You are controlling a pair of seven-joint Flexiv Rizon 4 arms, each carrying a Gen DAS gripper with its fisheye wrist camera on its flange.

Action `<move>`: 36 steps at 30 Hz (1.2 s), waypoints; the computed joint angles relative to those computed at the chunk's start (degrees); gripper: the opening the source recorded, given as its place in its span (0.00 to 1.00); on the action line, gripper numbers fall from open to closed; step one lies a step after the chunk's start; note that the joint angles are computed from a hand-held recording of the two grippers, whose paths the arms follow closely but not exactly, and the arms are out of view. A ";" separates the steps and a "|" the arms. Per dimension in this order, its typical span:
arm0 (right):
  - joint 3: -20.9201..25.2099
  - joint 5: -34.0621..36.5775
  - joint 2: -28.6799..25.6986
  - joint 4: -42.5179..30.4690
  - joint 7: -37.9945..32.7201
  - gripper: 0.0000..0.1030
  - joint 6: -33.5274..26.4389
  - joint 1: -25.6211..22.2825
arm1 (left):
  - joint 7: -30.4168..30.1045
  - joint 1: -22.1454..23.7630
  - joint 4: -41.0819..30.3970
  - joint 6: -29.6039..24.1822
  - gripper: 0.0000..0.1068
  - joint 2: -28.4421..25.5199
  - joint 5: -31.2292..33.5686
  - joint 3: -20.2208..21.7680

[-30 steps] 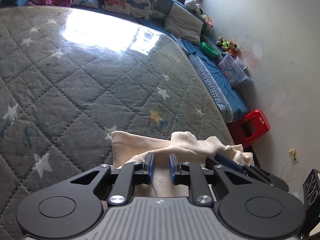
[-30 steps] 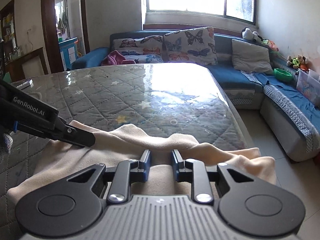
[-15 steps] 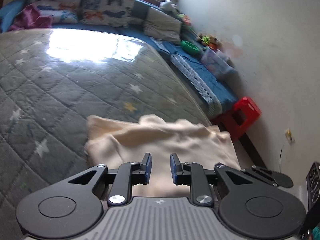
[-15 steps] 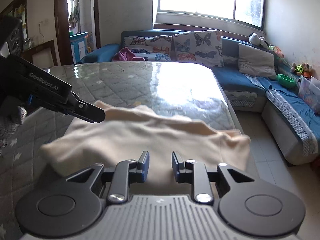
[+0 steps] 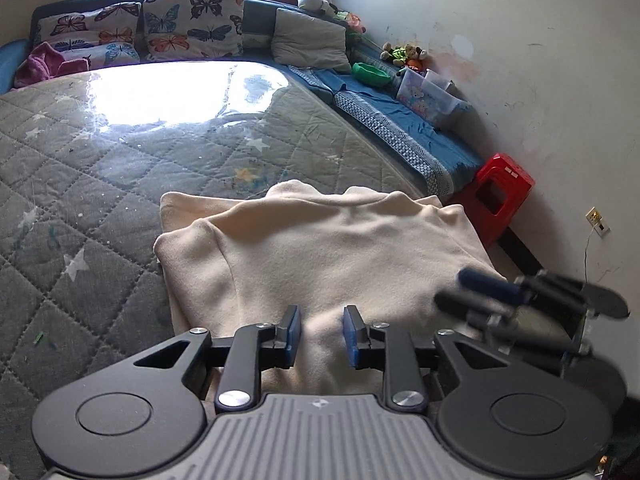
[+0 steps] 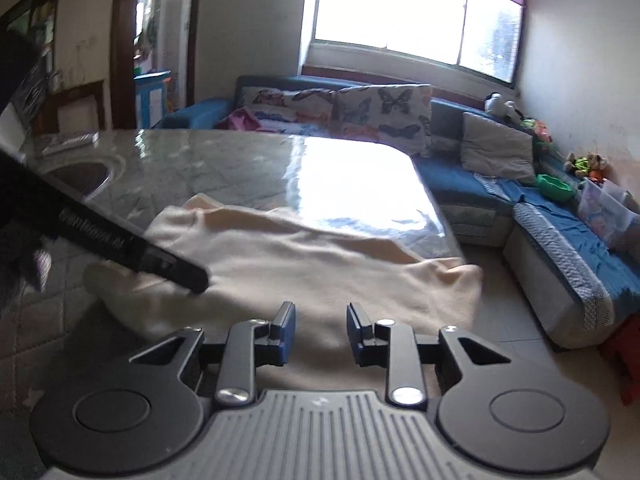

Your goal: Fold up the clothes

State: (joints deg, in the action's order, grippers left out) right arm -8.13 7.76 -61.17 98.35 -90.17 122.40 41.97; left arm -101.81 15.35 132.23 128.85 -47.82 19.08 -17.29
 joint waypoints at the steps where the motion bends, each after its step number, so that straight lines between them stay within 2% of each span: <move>1: -0.75 0.90 -0.53 -1.19 0.49 0.28 -0.73 0.10 | 0.00 -0.16 -0.04 0.03 0.25 -0.01 -0.11 0.08; 4: -2.43 1.56 -2.55 -4.93 2.38 0.29 -4.09 -0.57 | 0.11 -0.43 -0.01 0.38 0.25 -0.11 -0.13 0.39; 5: -2.16 1.13 -3.08 -5.60 3.24 0.33 -4.79 -1.48 | -0.04 -0.33 0.01 0.46 0.25 -0.20 -0.13 0.31; 8: 0.16 -1.03 -3.17 -5.72 5.25 0.33 -3.34 -4.38 | -0.36 -0.16 0.13 1.08 0.26 -0.50 0.07 0.34; 10: 0.05 -0.88 -3.07 -5.66 6.11 0.34 -2.42 -4.75 | -0.42 -0.39 0.17 1.62 0.27 -0.69 0.06 0.64; 14: 1.39 -2.74 -4.06 -6.73 8.96 0.34 -4.92 -7.29 | -0.59 -0.77 0.38 2.64 0.27 -0.94 0.09 1.22; 17: 1.64 -2.92 -4.11 -4.86 9.81 0.35 -2.24 -7.46 | -0.85 -0.13 0.66 3.02 0.27 -1.08 0.83 1.11; 21: 1.12 -0.44 -2.25 0.85 7.96 0.37 2.99 -4.66 | -1.33 1.32 1.18 3.25 0.26 -1.01 2.17 0.56; 25: 1.57 2.70 -0.76 5.63 4.84 0.49 7.39 -1.81 | -1.97 1.06 2.56 4.49 0.30 -0.23 1.88 1.26; 28: 3.27 3.86 0.15 8.48 3.16 0.52 9.79 -0.95 | -2.18 0.19 3.89 5.82 0.37 0.73 1.56 2.35; 29: 3.90 4.56 0.55 10.03 2.47 0.58 11.11 -0.24 | -2.13 -0.29 4.35 6.36 0.42 1.09 1.37 2.86; 31: 4.76 5.41 0.94 11.58 1.31 0.69 12.57 0.50 | -1.99 -1.12 5.22 7.37 0.44 1.72 1.11 3.81; 33: 5.46 6.77 1.19 13.17 0.13 0.73 14.14 1.60 | -1.80 -1.82 6.05 8.35 0.49 2.25 0.92 4.69; 36: 6.53 8.05 1.26 14.29 -0.75 0.82 15.48 2.11 | -1.72 -2.54 7.20 9.74 0.52 2.66 0.66 5.77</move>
